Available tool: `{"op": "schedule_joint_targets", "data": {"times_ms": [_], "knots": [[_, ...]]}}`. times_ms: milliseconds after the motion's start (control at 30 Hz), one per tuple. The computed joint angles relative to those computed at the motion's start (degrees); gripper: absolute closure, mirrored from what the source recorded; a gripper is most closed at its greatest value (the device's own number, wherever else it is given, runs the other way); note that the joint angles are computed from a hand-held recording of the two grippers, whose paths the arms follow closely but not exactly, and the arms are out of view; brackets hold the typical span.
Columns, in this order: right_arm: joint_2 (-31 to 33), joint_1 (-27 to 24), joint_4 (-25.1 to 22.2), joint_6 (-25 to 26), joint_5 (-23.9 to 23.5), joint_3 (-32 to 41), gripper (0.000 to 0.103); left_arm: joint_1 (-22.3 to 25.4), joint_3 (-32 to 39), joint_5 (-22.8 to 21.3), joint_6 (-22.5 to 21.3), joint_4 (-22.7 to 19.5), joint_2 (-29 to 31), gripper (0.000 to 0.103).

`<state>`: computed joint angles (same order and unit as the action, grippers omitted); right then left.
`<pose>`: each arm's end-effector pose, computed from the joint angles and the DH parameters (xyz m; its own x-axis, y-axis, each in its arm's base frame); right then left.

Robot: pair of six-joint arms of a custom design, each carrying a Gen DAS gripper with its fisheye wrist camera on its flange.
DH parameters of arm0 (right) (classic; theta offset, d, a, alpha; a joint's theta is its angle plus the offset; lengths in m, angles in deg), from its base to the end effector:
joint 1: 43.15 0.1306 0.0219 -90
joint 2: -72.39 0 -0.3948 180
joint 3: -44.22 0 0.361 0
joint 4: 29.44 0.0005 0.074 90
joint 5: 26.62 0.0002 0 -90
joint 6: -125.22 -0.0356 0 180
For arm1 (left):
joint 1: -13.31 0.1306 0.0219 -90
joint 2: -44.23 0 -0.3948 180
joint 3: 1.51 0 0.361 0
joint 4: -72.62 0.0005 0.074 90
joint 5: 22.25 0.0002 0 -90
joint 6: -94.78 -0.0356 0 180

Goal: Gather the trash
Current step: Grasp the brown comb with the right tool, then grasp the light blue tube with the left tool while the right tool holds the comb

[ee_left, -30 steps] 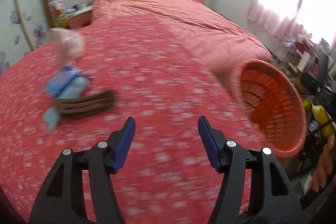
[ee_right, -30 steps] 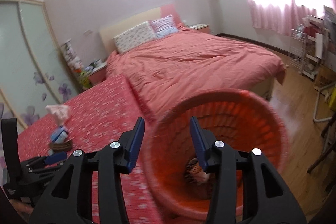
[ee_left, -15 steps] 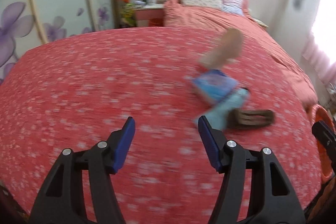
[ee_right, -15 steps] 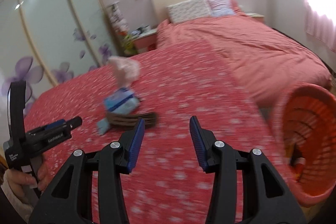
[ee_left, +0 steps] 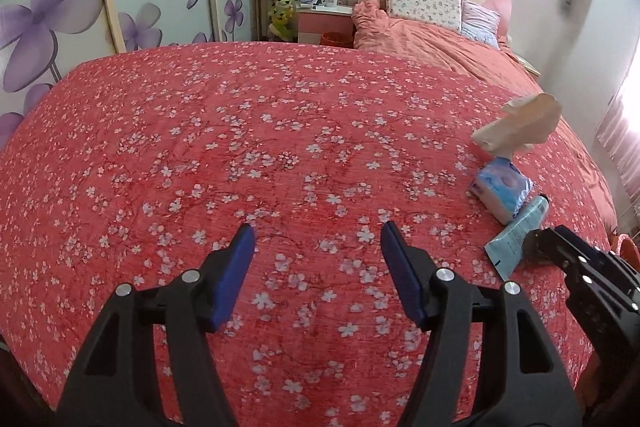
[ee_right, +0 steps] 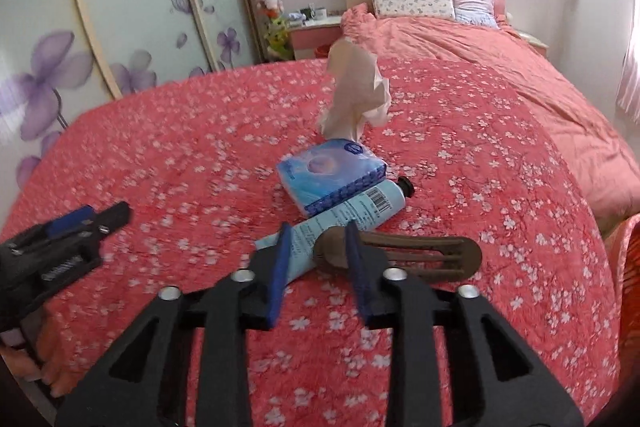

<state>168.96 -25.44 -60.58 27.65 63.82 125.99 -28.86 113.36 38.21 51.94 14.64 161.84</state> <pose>0.4691 0.1490 0.3517 -0.7180 -0.0910 -0.6901 -0.2063 0.9747 0.0861 0.4685 -0.4013 0.3715 -0.7368 -0.1934 -0.6479 -0.1984 0.9779 -0.0662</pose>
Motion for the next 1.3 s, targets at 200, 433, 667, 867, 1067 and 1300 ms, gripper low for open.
{"op": "schedule_joint_targets", "data": {"times_ms": [200, 433, 667, 867, 1067, 1300], "knots": [[-4.10, -2.63, 0.81, 2.51, -0.33, -4.86, 0.092, -0.10, 0.46, 0.66, -0.83, 0.60, 0.64, 0.038], [-8.04, -6.21, 0.62, 6.07, 1.66, -8.49, 0.092, -0.98, 3.40, 2.05, -1.38, 0.27, 2.77, 0.038], [-9.13, -11.10, -0.65, -0.62, -4.55, -9.31, 0.067, -1.94, 7.34, 3.11, -2.84, -0.47, 5.43, 0.037], [-5.31, -10.21, -0.35, -5.55, -4.16, -6.80, 0.065, -2.61, 10.65, 4.51, -3.78, -1.43, 7.67, 0.037], [-2.37, -7.97, -2.72, -4.24, 0.16, -5.14, 0.065, -3.56, 15.82, 5.87, -6.42, -2.41, 11.18, 0.037], [-4.33, -10.08, -1.33, -3.11, 2.89, -7.88, 0.073, -4.02, 23.79, 7.49, -8.78, -5.12, 16.41, 0.036]]}}
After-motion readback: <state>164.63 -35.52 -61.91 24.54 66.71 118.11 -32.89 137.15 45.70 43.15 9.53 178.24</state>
